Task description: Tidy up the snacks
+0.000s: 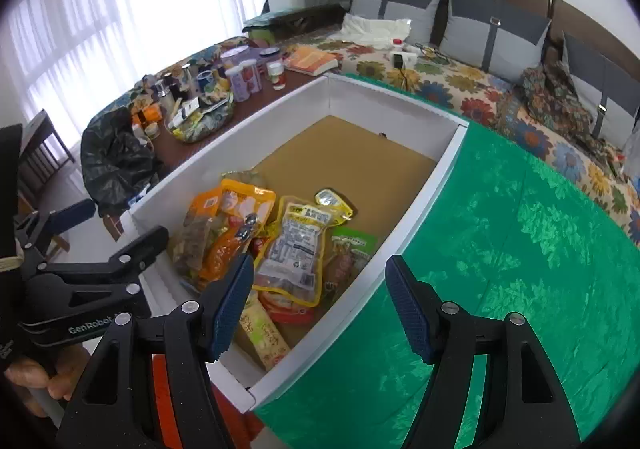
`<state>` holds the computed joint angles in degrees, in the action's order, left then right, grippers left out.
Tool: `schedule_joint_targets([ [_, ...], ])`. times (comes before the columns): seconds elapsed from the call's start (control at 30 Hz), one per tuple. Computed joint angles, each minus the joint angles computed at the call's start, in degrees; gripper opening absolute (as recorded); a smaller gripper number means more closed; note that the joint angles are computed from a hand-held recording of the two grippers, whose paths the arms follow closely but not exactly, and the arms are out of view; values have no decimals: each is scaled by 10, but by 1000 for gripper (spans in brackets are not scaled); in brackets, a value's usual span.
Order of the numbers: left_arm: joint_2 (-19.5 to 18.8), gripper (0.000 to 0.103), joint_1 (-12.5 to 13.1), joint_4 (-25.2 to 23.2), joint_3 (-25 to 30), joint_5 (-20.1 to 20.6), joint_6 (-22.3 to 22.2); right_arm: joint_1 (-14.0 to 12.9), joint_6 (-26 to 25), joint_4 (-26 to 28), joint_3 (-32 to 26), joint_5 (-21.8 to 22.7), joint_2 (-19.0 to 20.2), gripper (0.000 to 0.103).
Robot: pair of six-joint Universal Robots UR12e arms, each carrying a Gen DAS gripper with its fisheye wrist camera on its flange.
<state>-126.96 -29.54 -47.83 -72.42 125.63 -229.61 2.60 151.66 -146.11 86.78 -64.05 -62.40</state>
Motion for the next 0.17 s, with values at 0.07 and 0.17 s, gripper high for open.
schedule_joint_targets([
  [0.07,2,103,0,4,-4,-5,-7,0,0,1,0,-1,1,72],
  [0.17,2,103,-1,3,-5,-5,-7,1,2,5,0,0,2,72],
])
